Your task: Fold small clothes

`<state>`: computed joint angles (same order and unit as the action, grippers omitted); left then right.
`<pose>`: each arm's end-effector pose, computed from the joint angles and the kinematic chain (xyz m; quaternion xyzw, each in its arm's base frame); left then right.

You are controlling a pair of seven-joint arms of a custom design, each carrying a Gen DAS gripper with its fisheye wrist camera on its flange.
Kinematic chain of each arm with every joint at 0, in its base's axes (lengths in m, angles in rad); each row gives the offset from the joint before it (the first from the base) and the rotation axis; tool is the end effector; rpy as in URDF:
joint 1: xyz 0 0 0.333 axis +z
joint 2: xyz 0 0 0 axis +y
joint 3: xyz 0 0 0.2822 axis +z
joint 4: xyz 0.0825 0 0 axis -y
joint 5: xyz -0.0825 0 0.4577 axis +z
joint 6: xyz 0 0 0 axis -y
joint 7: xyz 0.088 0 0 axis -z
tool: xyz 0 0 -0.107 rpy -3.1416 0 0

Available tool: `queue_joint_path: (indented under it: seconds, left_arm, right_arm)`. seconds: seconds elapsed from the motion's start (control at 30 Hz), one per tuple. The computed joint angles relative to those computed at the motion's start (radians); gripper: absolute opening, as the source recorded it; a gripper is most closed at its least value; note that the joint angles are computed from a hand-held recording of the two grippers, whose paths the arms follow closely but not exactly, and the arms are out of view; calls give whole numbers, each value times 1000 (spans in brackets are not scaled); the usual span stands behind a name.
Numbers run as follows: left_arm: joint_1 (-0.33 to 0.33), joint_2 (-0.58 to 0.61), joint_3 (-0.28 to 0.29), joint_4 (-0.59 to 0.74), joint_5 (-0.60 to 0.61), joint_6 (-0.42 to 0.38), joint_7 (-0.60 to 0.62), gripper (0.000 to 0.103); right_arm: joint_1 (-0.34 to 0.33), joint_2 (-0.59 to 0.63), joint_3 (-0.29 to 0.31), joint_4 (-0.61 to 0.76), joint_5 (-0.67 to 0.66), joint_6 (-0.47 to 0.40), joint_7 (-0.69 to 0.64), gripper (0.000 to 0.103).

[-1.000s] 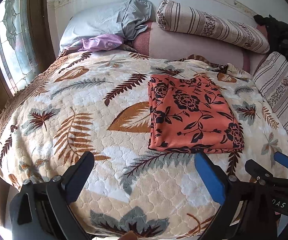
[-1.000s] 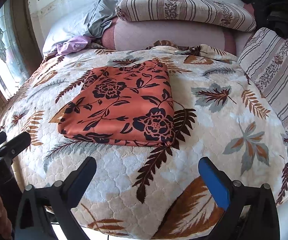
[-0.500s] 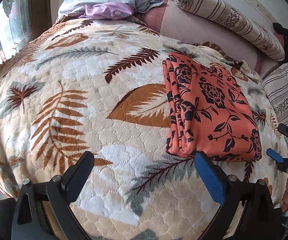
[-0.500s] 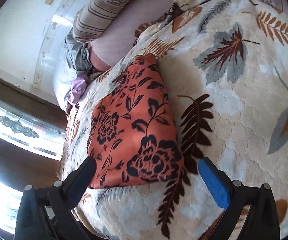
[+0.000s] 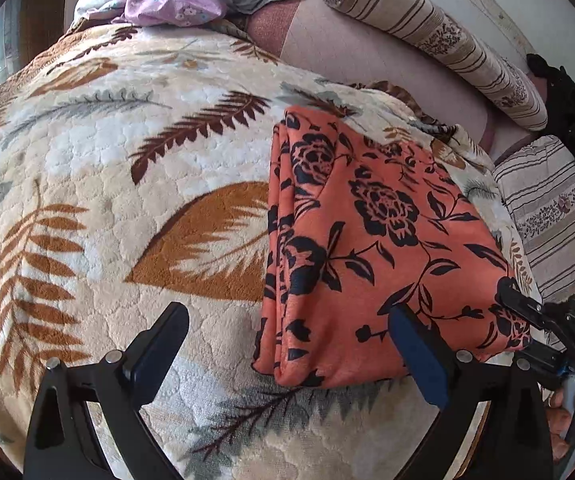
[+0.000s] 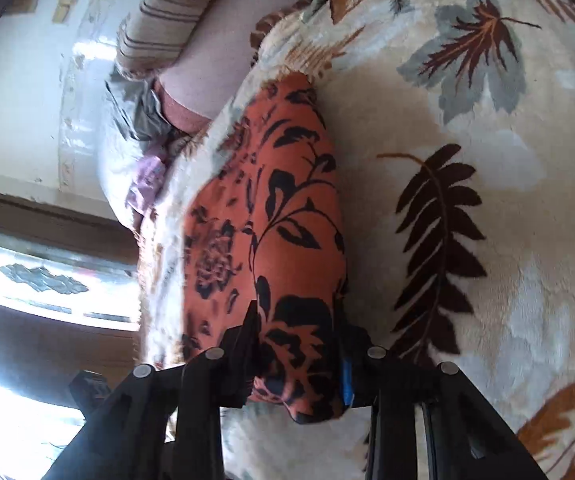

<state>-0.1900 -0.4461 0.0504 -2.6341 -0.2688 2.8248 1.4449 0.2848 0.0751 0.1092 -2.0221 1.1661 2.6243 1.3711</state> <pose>0.5038 -0.0586 0.3898 -0.7381 0.5932 -0.3001 0.1155 0.6210 0.2340 0.3891 -0.5262 0.7236 0.1646 0.4152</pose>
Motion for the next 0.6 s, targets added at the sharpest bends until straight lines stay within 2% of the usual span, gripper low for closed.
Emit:
queue_joint_path:
  seconds: [0.03, 0.1, 0.13, 0.17, 0.2, 0.23, 0.27, 0.33, 0.4, 0.5, 0.57, 0.6]
  left_arm:
    - [11, 2, -12, -3, 11, 17, -14, 100]
    - [4, 56, 0, 38, 13, -28, 1, 100]
    - [15, 91, -8, 65, 27, -72, 2, 100]
    - [35, 112, -25, 79, 47, -104, -6, 100]
    - [32, 111, -21, 71, 25, -90, 20, 100]
    - [35, 101, -21, 54, 9, -65, 33, 100]
    - [53, 92, -36, 48, 23, -60, 9, 100]
    - [54, 72, -31, 34, 8, -33, 3, 100]
    - [44, 78, -21, 36, -4, -18, 17, 100]
    - [60, 130, -40, 64, 27, -43, 20, 100]
    - [78, 126, -64, 54, 65, -18, 5, 100]
    - [80, 125, -66, 54, 72, -21, -1, 100]
  right_arm:
    - [5, -28, 5, -33, 23, 32, -12, 32]
    - [13, -8, -2, -47, -77, 22, 80, 40]
    - [22, 18, -19, -44, -82, -6, 89, 49]
    - [-5, 26, -2, -47, -16, -24, 47, 52]
    - [-28, 13, 17, -61, 52, -25, -18, 63]
    - [-17, -1, 0, -69, 49, -38, -39, 68]
    - [-13, -15, -5, -72, -19, -33, -9, 80]
    - [-5, -26, -13, -61, -143, 11, 23, 81]
    - [-16, 12, -20, 6, -132, 0, -31, 81]
    - [-43, 151, -17, 183, -136, -52, -31, 81]
    - [-58, 277, -12, 329, -199, -96, 30, 81]
    - [-61, 329, -12, 392, -251, -131, 73, 77]
